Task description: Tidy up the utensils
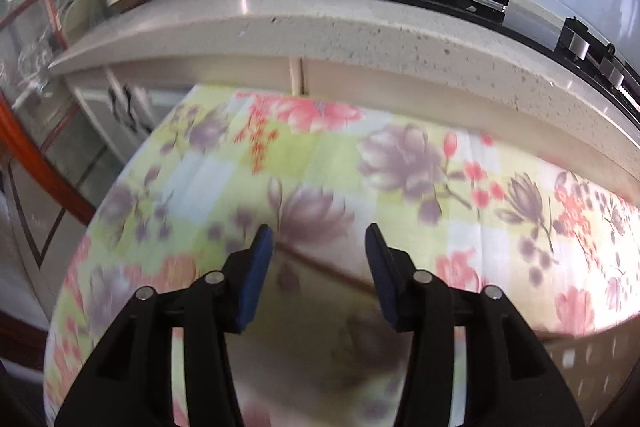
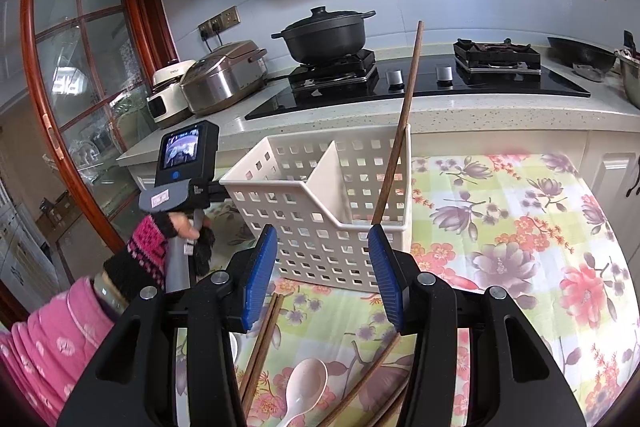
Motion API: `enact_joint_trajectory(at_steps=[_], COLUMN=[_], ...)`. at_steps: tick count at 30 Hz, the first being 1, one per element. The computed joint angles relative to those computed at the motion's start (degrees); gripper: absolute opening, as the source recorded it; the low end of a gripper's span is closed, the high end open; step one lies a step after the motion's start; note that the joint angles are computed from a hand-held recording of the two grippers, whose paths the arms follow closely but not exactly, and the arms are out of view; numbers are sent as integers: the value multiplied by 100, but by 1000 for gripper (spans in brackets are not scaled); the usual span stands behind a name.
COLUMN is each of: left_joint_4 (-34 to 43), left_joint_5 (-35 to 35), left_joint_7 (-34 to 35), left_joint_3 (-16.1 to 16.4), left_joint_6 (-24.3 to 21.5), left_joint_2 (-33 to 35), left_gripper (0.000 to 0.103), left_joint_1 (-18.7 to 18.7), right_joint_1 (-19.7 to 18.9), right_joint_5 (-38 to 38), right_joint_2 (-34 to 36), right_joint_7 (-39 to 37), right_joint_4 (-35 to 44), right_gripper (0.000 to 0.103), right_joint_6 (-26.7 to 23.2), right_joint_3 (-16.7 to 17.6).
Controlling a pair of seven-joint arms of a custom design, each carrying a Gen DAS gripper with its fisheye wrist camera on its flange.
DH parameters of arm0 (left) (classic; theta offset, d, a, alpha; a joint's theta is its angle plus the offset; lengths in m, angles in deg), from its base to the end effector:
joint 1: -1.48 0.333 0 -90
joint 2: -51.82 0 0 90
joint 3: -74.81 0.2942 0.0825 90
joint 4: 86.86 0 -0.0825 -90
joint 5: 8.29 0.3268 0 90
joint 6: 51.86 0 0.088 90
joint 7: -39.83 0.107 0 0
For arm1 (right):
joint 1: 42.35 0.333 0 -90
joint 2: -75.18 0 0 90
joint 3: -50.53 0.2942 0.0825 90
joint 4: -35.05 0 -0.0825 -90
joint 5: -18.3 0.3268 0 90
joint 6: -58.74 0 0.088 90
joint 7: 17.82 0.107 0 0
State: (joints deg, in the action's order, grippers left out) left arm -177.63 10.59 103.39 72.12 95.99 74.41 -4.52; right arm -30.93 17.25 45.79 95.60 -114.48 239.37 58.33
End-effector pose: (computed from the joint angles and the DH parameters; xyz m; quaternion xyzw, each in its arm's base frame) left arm 0.6470 -0.0996 0.4802 -0.7016 0.6388 -0.2067 0.2386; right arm 0.3642 0.1375 0.5588 -0.6010 0.6215 -0.2358 0.4438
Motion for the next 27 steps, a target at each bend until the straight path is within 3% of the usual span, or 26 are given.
enact_joint_trajectory(at_steps=[3, 7, 11, 14, 16, 17, 20, 23, 27], left_joint_4=[-150, -105, 800, 1295, 1472, 1564, 1681, 1750, 2329], left_joint_5=[34, 152, -196, 22, 8, -44, 217, 323, -192], left_joint_7=[-224, -671, -513, -487, -278, -75, -9, 233, 752], left_joint_3=[18, 68, -46, 59, 7, -64, 71, 74, -126], left_joint_6=[-234, -259, -798, -956, -945, -944, -857, -587, -729], left_joint_2=[-73, 15, 558, 884, 991, 1038, 1129, 1222, 1562], left_gripper=[55, 59, 60, 60, 45, 30, 20, 2, 0], left_joint_1=[-90, -155, -77, -218, -212, -197, -388, -409, -242], right_joint_1=[335, 417, 305, 161, 144, 137, 167, 110, -68], right_joint_5=[121, 228, 330, 369, 390, 400, 422, 394, 344], right_joint_2=[-111, -378, -598, -645, -600, -528, -366, -253, -203], right_joint_7=[-177, -371, -437, -437, -438, -433, -432, -413, -294], right_joint_4=[-155, -384, -547, -591, -570, -519, -415, -308, -250], right_gripper=[47, 47, 47, 47, 47, 47, 47, 47, 47], right_joint_6=[62, 86, 100, 132, 149, 152, 175, 149, 98], right_joint_3=[-367, -583, -634, -573, -559, -545, -531, -398, -195])
